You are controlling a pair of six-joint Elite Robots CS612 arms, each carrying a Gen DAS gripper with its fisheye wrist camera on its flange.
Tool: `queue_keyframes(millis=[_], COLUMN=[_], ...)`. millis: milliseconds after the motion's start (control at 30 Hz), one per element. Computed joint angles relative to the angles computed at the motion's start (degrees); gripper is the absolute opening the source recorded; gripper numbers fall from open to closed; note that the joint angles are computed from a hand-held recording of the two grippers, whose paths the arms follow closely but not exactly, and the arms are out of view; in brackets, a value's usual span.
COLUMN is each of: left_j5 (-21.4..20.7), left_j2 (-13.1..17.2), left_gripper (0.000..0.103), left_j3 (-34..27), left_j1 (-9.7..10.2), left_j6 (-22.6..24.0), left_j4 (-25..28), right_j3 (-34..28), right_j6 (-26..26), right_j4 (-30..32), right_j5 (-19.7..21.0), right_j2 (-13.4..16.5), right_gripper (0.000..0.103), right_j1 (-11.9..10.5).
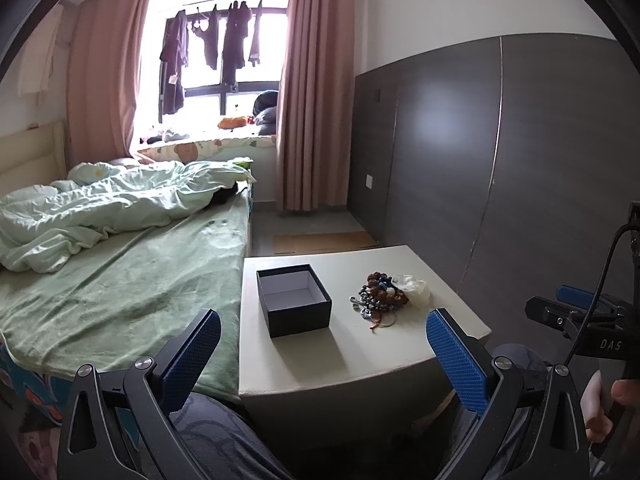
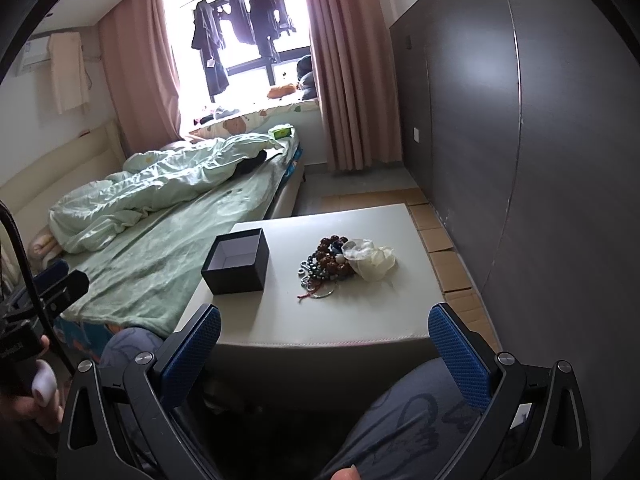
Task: Organize jewelry
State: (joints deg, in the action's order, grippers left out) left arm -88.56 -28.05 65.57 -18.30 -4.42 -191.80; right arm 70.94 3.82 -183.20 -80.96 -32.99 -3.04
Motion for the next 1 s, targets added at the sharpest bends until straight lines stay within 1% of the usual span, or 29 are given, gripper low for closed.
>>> queue_keyframes(millis=[200, 667, 800, 933, 1000], left_j5=[0.14, 0.4, -0.02, -1.42, -1.94], left_j2=[0.37, 0.73, 1.01, 1.69, 2.33], left_gripper=[0.103, 0.103, 0.103, 0.103, 0.103], left_j3=[-0.98, -1.62, -2.31, -3.69, -5.05], left_j1=[-0.18, -0.21, -0.23, -0.15, -0.13], left_j6=[-0.87, -0.84, -0.88, -0.71, -0.63], left_j4=[2.05, 3.18, 4.02, 4.75, 5.47], right_j3=[0.22, 0.11, -0.26, -0.83, -1.27], right_j6=[0.57, 0.96, 0.45, 0.48, 0.74], right_j4=[-0.92, -0.83, -0.84, -0.86, -1.52], right_j5=[1.74, 0.68, 1.0, 1.54, 0.61], right_j2=[-0.02, 0.28, 0.53, 0.88, 1.22], right_gripper=[0.103, 0.103, 0.103, 0.103, 0.103], right_j1=[-0.37, -0.47, -0.62, -0.76, -0.7])
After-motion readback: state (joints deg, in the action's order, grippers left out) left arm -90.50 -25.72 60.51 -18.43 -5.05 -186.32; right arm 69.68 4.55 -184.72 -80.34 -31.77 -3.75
